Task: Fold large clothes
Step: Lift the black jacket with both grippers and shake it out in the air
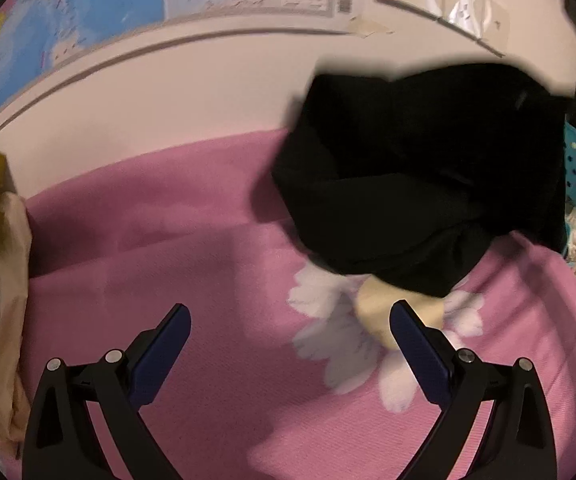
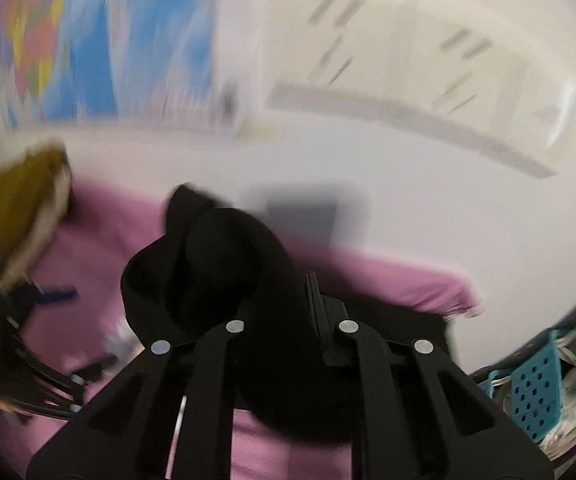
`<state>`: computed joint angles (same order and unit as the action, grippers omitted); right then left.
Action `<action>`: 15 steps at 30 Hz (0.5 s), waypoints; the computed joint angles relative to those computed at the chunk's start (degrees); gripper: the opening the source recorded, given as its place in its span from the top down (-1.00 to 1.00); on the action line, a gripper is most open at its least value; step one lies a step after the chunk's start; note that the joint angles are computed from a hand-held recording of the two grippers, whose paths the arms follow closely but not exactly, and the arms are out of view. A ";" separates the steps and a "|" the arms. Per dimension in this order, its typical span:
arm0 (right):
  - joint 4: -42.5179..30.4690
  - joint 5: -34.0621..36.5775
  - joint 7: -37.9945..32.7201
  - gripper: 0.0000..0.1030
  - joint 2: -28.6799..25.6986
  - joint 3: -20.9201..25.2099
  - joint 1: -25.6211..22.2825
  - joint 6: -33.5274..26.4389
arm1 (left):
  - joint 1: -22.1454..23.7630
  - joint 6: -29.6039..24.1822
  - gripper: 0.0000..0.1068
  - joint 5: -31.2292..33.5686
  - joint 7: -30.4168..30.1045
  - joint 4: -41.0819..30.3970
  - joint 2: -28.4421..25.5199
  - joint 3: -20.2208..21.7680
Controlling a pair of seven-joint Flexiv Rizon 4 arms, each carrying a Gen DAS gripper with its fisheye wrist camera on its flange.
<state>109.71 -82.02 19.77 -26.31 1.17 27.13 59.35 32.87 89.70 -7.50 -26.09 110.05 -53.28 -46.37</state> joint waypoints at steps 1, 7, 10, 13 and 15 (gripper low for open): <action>2.41 -1.91 2.88 0.75 3.36 -0.18 0.38 -2.08 | 1.17 -0.61 -0.80 0.36 0.90 0.25 -0.69 -1.77; 12.95 -3.04 11.00 0.76 16.10 4.74 -3.52 -8.86 | 7.16 -7.93 -0.80 0.61 7.52 1.50 -5.77 -12.43; 15.76 -6.08 16.30 0.76 18.31 6.04 -5.72 -7.89 | 7.57 -9.84 -0.80 0.01 12.19 2.74 -7.31 -14.76; 17.46 -8.24 19.70 0.76 20.15 7.19 -6.79 -8.89 | 2.28 -4.68 -0.58 1.35 14.44 2.19 -6.87 -11.40; 17.77 -8.88 20.91 0.77 20.88 7.69 -7.15 -9.83 | -1.73 -5.87 0.68 0.20 12.79 -0.37 -5.44 -8.30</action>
<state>127.48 -90.90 40.68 -5.43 8.86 19.98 49.53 31.14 83.83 -7.30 -13.30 109.69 -58.72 -54.67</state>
